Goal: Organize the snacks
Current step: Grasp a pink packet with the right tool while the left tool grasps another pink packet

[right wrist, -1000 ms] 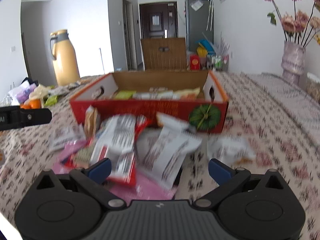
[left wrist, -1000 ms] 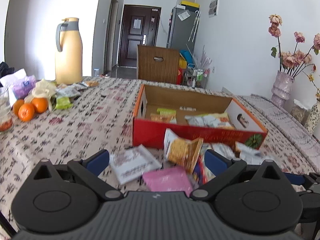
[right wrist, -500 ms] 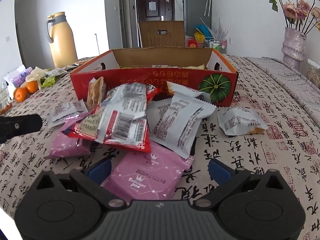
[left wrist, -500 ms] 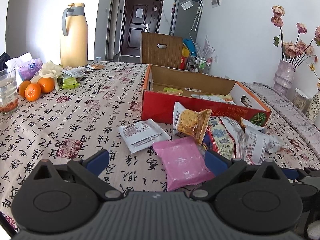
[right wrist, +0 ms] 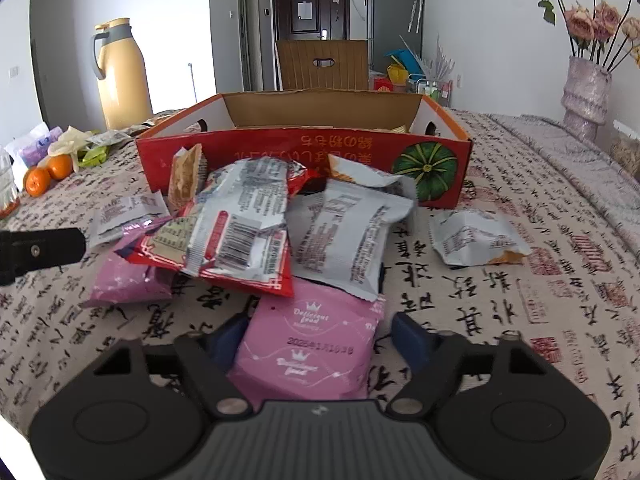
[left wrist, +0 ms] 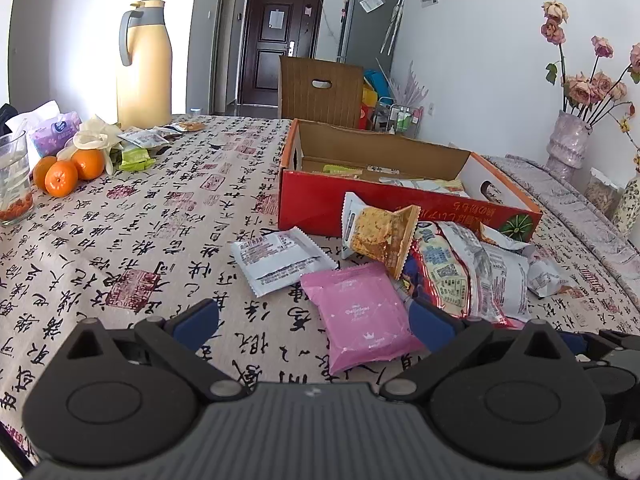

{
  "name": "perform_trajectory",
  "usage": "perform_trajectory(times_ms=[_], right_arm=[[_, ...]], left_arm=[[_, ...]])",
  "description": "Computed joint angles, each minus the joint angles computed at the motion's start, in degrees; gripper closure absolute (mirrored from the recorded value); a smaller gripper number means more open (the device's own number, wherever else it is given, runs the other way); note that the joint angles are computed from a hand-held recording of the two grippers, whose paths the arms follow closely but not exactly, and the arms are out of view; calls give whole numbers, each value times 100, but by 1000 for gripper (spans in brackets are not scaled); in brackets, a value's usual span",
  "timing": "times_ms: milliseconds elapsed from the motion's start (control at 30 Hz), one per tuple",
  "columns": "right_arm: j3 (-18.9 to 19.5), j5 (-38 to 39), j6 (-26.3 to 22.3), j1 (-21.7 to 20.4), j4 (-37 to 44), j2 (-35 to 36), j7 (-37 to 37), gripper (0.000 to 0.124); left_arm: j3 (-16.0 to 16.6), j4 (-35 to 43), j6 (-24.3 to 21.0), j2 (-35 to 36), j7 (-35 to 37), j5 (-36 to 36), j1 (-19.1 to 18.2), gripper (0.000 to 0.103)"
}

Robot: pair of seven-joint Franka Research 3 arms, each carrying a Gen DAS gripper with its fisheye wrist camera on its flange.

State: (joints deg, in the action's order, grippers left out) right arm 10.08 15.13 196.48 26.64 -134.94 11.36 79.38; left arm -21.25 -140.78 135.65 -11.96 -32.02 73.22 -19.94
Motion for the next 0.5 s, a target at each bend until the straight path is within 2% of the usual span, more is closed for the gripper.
perform_trajectory(times_ms=[67, 133, 367, 500], right_arm=[[227, -302, 45, -320, -71, -32, 194, 62], [426, -672, 88, -634, -135, -49, 437, 63], [776, -1971, 306, -1338, -333, -95, 1325, 64], [623, -2314, 517, -1348, -420, -134, 1707, 64]], left_arm=[[0, 19, -10, 20, 29, -16, -3, 0], [2, 32, -15, 32, 39, -25, -6, 0], [31, 105, -7, 140, 123, -114, -15, 0], [61, 139, 7, 194, 189, -179, -13, 0]])
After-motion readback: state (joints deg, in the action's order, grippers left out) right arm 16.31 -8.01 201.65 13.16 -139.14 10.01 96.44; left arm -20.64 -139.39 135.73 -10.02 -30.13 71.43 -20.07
